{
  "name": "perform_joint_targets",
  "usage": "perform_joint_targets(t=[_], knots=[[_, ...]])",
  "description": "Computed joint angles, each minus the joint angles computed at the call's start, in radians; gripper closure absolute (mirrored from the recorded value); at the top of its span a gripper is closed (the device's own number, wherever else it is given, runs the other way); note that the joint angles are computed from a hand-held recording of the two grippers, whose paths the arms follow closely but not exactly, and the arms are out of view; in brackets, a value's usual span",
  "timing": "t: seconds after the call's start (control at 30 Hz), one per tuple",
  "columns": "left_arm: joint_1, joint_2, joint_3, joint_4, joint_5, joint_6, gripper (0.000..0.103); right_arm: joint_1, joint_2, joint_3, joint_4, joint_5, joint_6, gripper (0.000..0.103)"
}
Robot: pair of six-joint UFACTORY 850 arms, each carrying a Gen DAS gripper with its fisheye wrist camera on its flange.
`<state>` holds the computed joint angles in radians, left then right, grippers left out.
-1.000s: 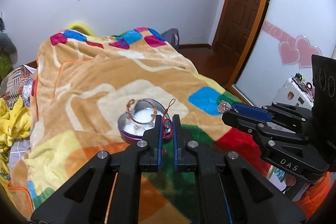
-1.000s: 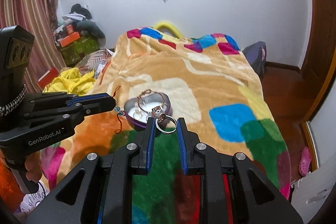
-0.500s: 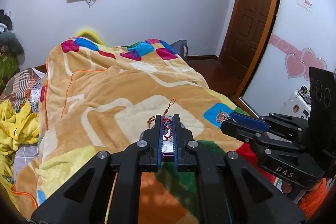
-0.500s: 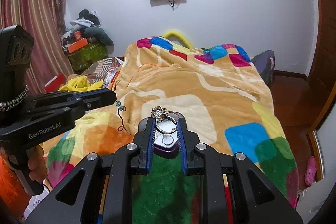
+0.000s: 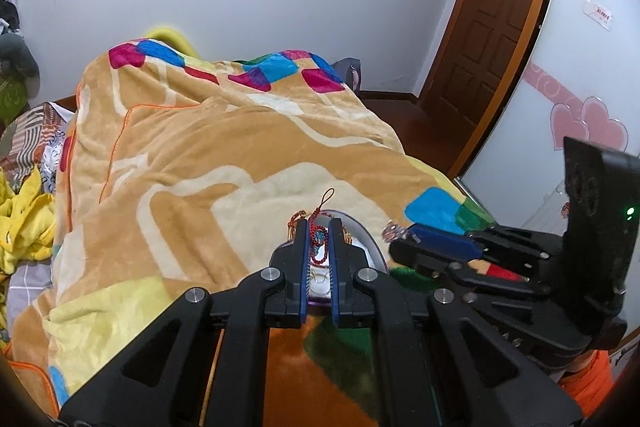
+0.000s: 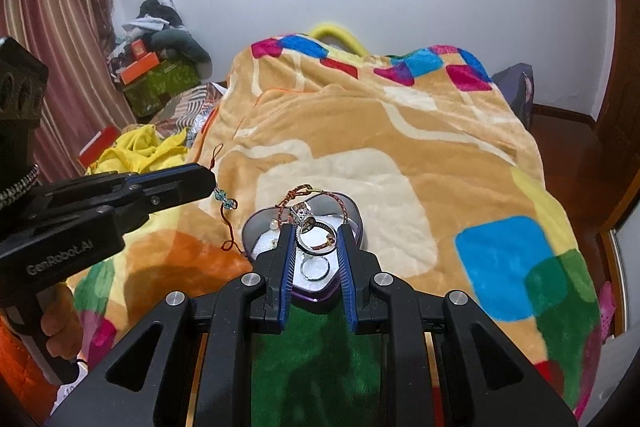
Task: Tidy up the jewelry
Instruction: 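Carry the ring and bracelet into the heart tin with both grippers, then open both grippers over the tin and lift away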
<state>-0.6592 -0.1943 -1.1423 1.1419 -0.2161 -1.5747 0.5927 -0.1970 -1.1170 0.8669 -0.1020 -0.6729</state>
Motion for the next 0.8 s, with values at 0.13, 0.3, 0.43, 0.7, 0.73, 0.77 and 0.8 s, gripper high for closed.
perform_joint_targets(t=[0.13, 0.3, 0.43, 0.7, 0.73, 0.77, 0.8], knots=[[0.011, -0.020, -0.022, -0.015, 0.019, 0.022, 0.096, -0.004, -0.022, -0.017, -0.007, -0.015, 0.001, 0.084], [0.023, -0.044, -0.044, -0.058, 0.039, 0.064, 0.096, -0.010, -0.050, -0.041, -0.073, -0.031, 0.062, 0.084], [0.033, -0.065, -0.055, -0.151, 0.062, 0.155, 0.096, -0.015, -0.068, -0.056, -0.100, -0.044, 0.087, 0.084], [0.041, -0.114, -0.075, -0.468, 0.042, 0.473, 0.096, -0.019, -0.098, -0.084, -0.204, -0.071, 0.177, 0.084], [0.042, -0.117, -0.074, -0.505, 0.041, 0.509, 0.096, -0.020, -0.100, -0.085, -0.199, -0.075, 0.172, 0.084], [0.043, -0.120, -0.075, -0.538, 0.039, 0.541, 0.096, -0.020, -0.101, -0.086, -0.195, -0.076, 0.167, 0.084], [0.045, -0.121, -0.073, -0.572, 0.040, 0.573, 0.096, -0.020, -0.102, -0.087, -0.191, -0.078, 0.162, 0.084]])
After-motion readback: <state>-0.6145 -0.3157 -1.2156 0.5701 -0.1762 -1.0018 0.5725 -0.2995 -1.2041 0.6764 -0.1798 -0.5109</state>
